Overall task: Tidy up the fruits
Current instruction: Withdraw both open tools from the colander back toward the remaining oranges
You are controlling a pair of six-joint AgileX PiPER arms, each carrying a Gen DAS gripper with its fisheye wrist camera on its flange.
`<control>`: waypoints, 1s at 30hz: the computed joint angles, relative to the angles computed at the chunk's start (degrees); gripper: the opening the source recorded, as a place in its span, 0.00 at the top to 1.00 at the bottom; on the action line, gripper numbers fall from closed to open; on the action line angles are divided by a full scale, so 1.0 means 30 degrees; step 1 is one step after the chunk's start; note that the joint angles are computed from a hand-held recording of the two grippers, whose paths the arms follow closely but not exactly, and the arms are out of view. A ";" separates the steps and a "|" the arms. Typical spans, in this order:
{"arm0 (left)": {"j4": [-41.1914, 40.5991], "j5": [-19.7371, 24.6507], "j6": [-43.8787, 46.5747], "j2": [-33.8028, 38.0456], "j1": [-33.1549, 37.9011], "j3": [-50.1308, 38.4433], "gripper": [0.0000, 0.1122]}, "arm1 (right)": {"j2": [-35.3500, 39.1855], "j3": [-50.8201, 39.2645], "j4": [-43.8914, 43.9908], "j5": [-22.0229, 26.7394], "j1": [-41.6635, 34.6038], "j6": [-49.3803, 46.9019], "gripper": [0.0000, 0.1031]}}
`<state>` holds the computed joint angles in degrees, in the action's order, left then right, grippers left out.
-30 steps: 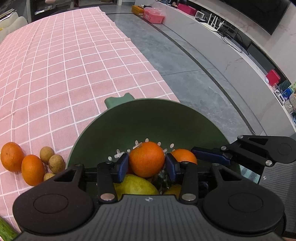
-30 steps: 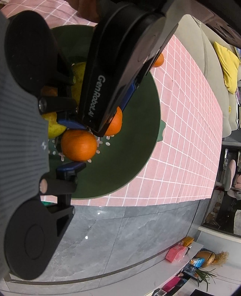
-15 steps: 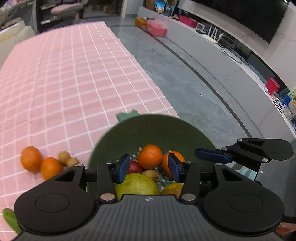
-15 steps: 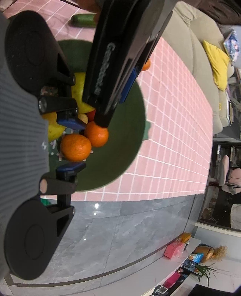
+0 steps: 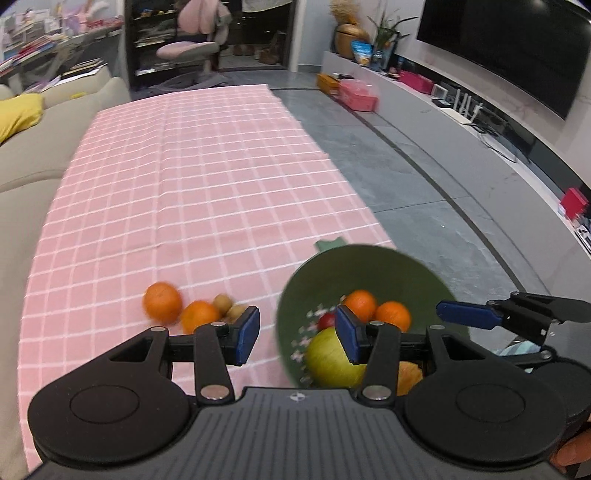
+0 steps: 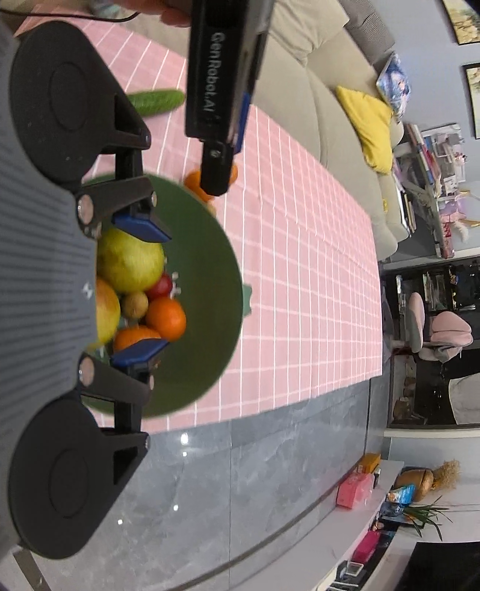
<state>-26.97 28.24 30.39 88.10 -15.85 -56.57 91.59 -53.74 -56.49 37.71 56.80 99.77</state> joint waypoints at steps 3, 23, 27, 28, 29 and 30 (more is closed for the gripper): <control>-0.0492 0.0104 0.0892 -0.0688 0.0856 0.0801 0.50 | 0.0188 -0.0175 -0.0351 -0.0356 0.0459 0.0499 0.46; -0.4695 -0.1099 0.7022 -0.0735 0.5598 0.2486 0.50 | 0.2730 -0.3223 -0.1581 -0.2535 0.0797 -0.1617 0.55; -0.5827 -0.1267 0.8137 0.0282 0.5796 0.1889 0.50 | 0.4043 -0.4723 -0.0991 -0.2856 0.0296 -0.3663 0.55; -0.6243 -0.1254 0.8514 0.0572 0.5897 0.1761 0.51 | 0.4440 -0.5217 -0.0586 -0.2871 0.0144 -0.4455 0.55; -0.6450 -0.1196 0.8658 0.0868 0.5953 0.1554 0.51 | 0.4788 -0.5659 -0.0155 -0.2884 -0.0023 -0.5286 0.55; -0.6656 -0.1092 0.8875 0.1193 0.6073 0.1321 0.51 | 0.5225 -0.6228 0.0463 -0.2870 -0.0217 -0.6438 0.55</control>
